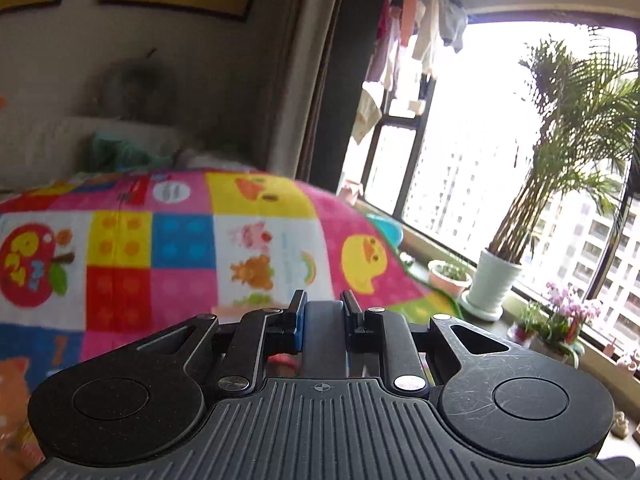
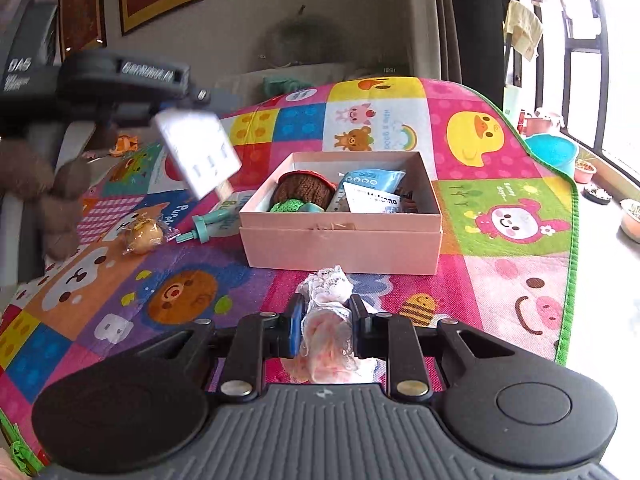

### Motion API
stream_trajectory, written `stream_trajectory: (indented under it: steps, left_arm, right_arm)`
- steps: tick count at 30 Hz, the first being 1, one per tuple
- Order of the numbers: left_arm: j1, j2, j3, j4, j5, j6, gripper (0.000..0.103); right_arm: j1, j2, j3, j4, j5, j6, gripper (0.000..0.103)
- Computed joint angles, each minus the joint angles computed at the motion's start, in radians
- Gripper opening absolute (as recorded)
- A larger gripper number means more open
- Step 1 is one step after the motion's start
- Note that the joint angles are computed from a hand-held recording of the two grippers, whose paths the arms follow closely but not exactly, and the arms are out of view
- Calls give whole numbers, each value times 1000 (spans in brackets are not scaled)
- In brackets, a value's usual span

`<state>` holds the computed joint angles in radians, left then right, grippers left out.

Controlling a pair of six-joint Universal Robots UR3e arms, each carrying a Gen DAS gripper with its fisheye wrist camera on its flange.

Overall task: Organize objects
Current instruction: 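Drop the charger into the pink box with the left gripper while the right gripper drops the cloth in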

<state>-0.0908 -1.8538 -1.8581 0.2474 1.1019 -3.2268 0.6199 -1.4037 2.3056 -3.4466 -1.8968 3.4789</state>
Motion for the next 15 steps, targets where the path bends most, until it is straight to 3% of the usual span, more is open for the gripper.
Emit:
stream_trajectory:
  steps: [2, 4, 8, 13, 15]
  left_arm:
    - [-41, -122, 138, -3, 15, 14, 25]
    - [-91, -197, 221, -49, 117, 30, 26]
    - [-78, -235, 138, 121, 191, 13, 26]
    - [57, -98, -109, 127, 68, 17, 25]
    - [128, -16, -256, 121, -34, 64, 25]
  right_arm:
    - [3, 16, 0, -25, 4, -2, 22]
    - [7, 28, -4, -32, -4, -2, 22]
    - [1, 29, 5, -31, -11, -7, 22]
    - [-39, 22, -11, 9, 27, 4, 22]
    - [-57, 20, -33, 37, 64, 13, 22]
